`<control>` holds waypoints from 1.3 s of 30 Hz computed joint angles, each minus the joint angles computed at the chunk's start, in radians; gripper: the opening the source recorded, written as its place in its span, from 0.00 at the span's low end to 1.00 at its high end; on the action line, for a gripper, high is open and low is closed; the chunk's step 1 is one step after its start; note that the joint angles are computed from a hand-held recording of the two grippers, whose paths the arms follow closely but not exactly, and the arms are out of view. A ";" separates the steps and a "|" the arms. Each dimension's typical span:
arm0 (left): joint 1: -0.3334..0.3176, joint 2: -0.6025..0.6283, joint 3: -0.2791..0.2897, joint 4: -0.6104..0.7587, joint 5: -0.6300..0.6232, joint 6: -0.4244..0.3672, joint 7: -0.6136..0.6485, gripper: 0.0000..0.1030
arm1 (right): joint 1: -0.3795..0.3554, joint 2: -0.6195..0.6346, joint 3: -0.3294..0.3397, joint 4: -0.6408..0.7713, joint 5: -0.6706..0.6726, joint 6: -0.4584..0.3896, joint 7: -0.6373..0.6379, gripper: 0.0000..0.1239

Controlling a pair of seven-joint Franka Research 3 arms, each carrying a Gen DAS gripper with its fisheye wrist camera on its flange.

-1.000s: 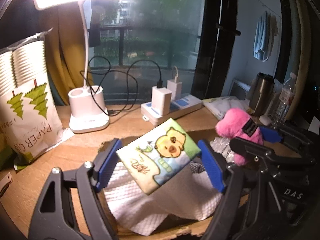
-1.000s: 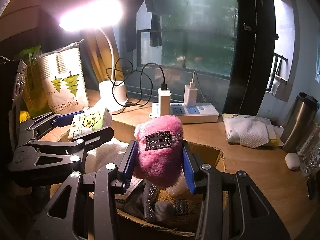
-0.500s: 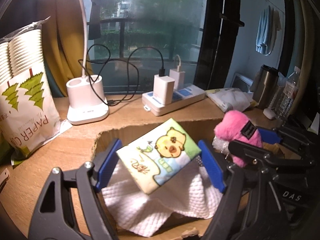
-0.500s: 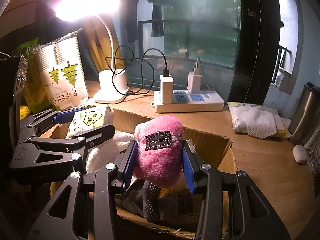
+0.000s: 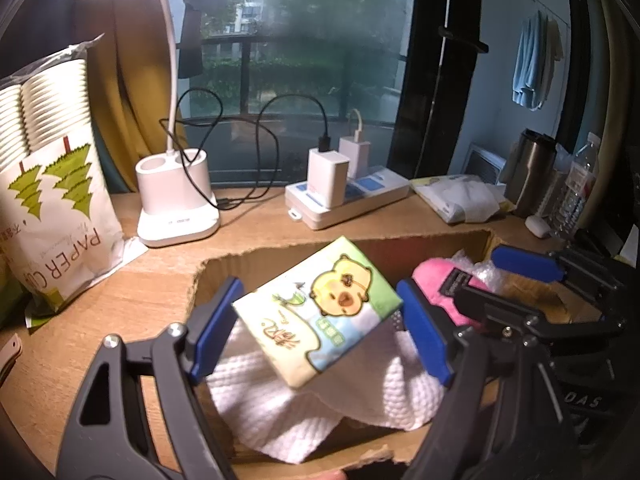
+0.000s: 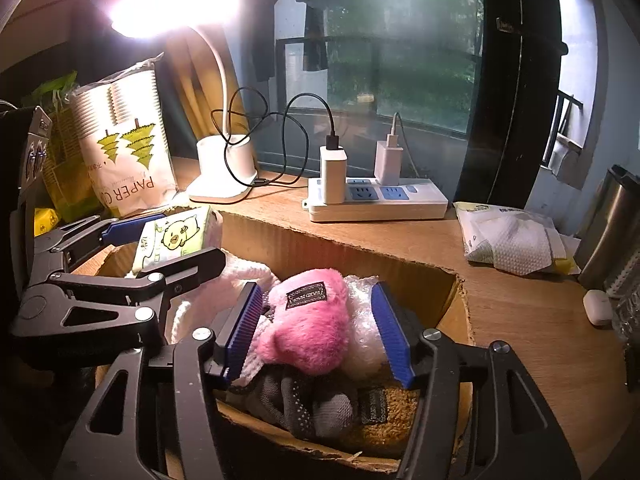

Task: Organize soft objects

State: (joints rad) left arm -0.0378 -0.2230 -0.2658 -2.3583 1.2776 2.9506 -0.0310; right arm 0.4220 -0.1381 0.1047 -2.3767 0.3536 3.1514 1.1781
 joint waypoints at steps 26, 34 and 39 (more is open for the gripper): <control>0.017 -0.195 -0.030 -0.067 0.124 0.014 -0.126 0.90 | -0.100 -0.227 0.082 -0.162 -0.096 0.086 0.163 0.52; 0.024 -0.304 -0.060 -0.124 0.012 0.030 -0.048 0.90 | -0.122 -0.319 0.110 -0.222 -0.105 0.091 0.197 0.52; 0.042 -0.386 -0.099 -0.164 -0.077 0.027 0.007 0.90 | -0.119 -0.371 0.110 -0.252 -0.110 0.087 0.211 0.52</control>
